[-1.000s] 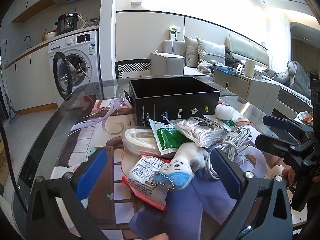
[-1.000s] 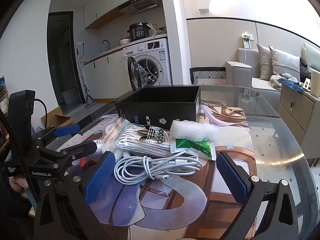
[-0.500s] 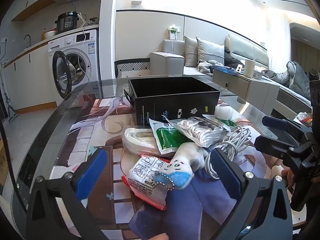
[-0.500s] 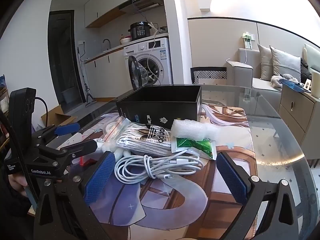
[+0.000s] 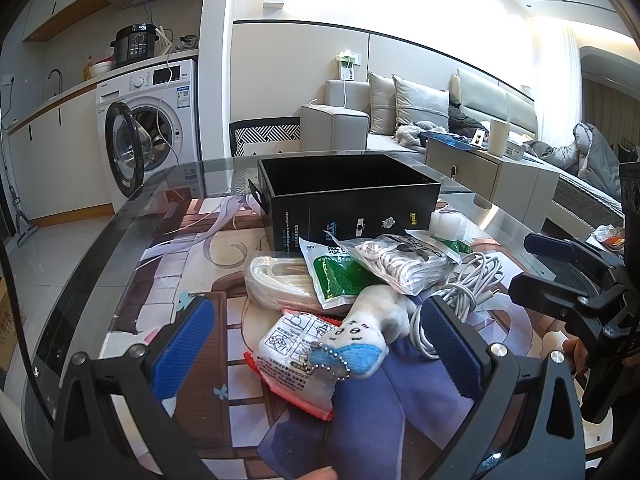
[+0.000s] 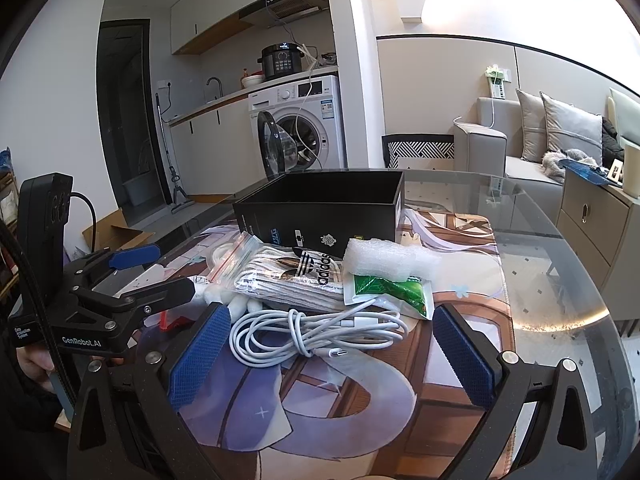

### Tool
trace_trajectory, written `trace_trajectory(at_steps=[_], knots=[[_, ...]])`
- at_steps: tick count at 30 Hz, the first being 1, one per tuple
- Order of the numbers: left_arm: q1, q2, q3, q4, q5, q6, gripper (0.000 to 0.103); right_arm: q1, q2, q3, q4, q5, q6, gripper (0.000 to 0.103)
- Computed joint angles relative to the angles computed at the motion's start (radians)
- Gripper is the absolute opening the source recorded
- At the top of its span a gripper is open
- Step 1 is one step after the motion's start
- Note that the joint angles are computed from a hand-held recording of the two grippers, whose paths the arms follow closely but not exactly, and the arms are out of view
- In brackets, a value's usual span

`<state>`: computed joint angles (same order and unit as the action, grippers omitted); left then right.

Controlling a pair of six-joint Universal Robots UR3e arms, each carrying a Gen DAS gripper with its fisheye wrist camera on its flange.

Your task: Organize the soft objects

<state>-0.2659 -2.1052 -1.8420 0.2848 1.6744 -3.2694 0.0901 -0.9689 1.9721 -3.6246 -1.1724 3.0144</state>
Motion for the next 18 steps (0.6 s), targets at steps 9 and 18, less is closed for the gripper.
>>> trace_trajectory(at_steps=[9,18], knots=[[0.001,0.001,-0.001,0.001,-0.002,0.000,0.103,0.004,-0.005,0.009,-0.004,-0.006,0.000,0.103],[0.001,0.000,-0.001,0.002,-0.003,-0.001,0.103,0.005,-0.005,0.009,-0.005,-0.006,-0.001,0.103]])
